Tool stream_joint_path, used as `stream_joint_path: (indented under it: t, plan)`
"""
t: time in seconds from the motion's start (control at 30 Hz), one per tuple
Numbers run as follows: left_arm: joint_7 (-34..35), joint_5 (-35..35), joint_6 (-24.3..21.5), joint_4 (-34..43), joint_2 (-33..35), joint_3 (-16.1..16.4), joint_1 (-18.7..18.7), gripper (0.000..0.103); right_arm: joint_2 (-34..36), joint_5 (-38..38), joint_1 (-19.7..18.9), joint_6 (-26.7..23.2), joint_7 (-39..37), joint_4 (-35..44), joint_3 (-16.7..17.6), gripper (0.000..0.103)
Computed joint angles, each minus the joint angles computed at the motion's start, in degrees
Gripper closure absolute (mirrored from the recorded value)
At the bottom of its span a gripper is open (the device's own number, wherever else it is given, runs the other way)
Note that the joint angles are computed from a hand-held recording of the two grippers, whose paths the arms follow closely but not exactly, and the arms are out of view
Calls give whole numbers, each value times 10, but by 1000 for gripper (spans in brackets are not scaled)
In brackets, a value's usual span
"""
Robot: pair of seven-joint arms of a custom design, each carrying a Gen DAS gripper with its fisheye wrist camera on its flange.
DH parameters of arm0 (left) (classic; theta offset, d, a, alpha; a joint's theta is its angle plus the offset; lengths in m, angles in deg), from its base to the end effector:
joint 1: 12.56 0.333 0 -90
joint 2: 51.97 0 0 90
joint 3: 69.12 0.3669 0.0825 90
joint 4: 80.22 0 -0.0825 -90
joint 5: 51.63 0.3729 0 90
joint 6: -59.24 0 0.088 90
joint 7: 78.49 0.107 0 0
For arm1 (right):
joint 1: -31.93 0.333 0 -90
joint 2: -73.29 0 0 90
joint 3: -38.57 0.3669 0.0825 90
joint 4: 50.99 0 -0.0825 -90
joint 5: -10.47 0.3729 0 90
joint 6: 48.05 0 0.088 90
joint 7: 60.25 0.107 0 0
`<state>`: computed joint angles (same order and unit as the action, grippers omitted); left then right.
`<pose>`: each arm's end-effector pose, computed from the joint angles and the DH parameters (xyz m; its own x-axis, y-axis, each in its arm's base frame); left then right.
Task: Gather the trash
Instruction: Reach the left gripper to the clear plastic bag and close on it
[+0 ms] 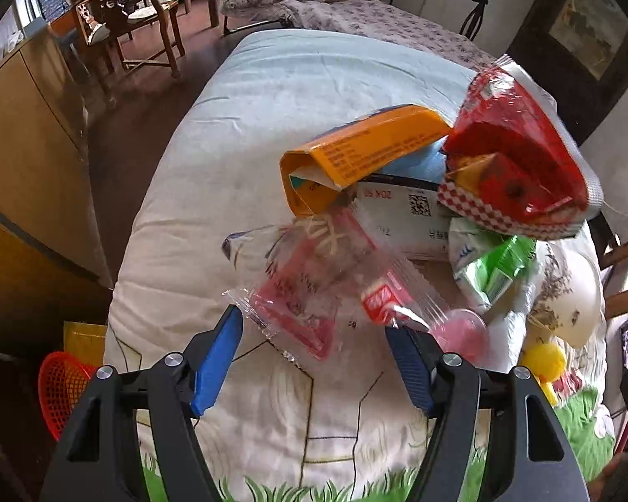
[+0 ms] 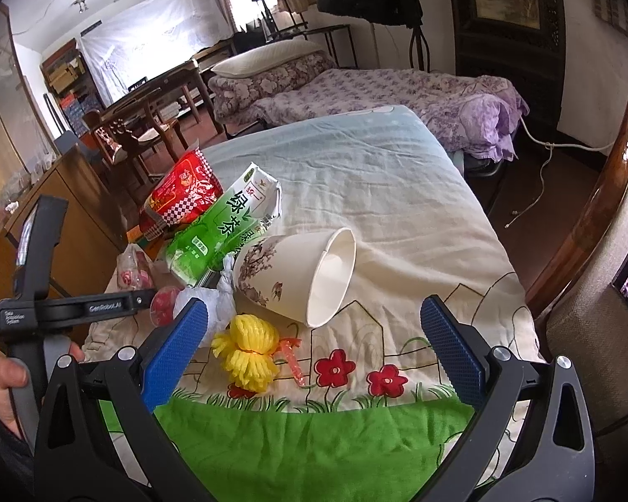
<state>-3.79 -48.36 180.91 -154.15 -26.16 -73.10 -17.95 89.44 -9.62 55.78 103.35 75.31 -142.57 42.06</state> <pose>0.7294 -0.1050 0.5798 0.0813 -0.9940 0.0736 -0.9242 -0.1029 -0.3678 0.6193 0.3231 0.6098 0.0135 -0.9700 -0.2426 -0.7217 0.1585 -0.6738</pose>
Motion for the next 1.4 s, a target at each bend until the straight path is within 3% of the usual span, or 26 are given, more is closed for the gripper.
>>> stream_joint_path:
  t: [0.07,0.17,0.43,0.63,0.7,0.77,0.8,0.93,1.0,1.13,1.27,1.4]
  plan:
    - [0,-8,-6,-3,-2,-1,5,67,1,2,0,-1,-1,1,1,5]
    - [-16,-20,6,-21,-12,-1,9,83,1,1,0,-1,-1,2,0,5]
    - [-9,-90,112,-149,-98,-13,41,86,-1,1,-1,1,5,-3,-1,5]
    - [20,-136,132,-204,-139,-21,50,86,2,1,0,-9,4,3,-1,5]
    - [21,-134,144,-217,-148,-18,49,81,4,-6,3,-16,6,7,-3,5]
    - [1,-98,157,-228,-158,-11,42,43,6,-13,6,-22,7,12,-4,5]
    - [-16,-78,169,-237,-165,-7,37,37,7,-16,7,-24,7,13,-4,5]
    - [-76,13,185,-209,-146,2,20,26,9,-22,10,-30,6,18,-4,5]
    - [-78,17,178,-186,-130,-1,18,21,10,-22,10,-31,4,19,-3,5]
    - [-106,33,137,-112,-76,6,4,14,8,-13,5,-27,-3,15,-1,5]
    - [-94,-6,89,-63,-39,-3,11,9,8,2,0,-20,-14,11,3,5]
    - [-81,-14,38,-14,-3,-2,10,10,10,8,1,-19,-24,14,4,5]
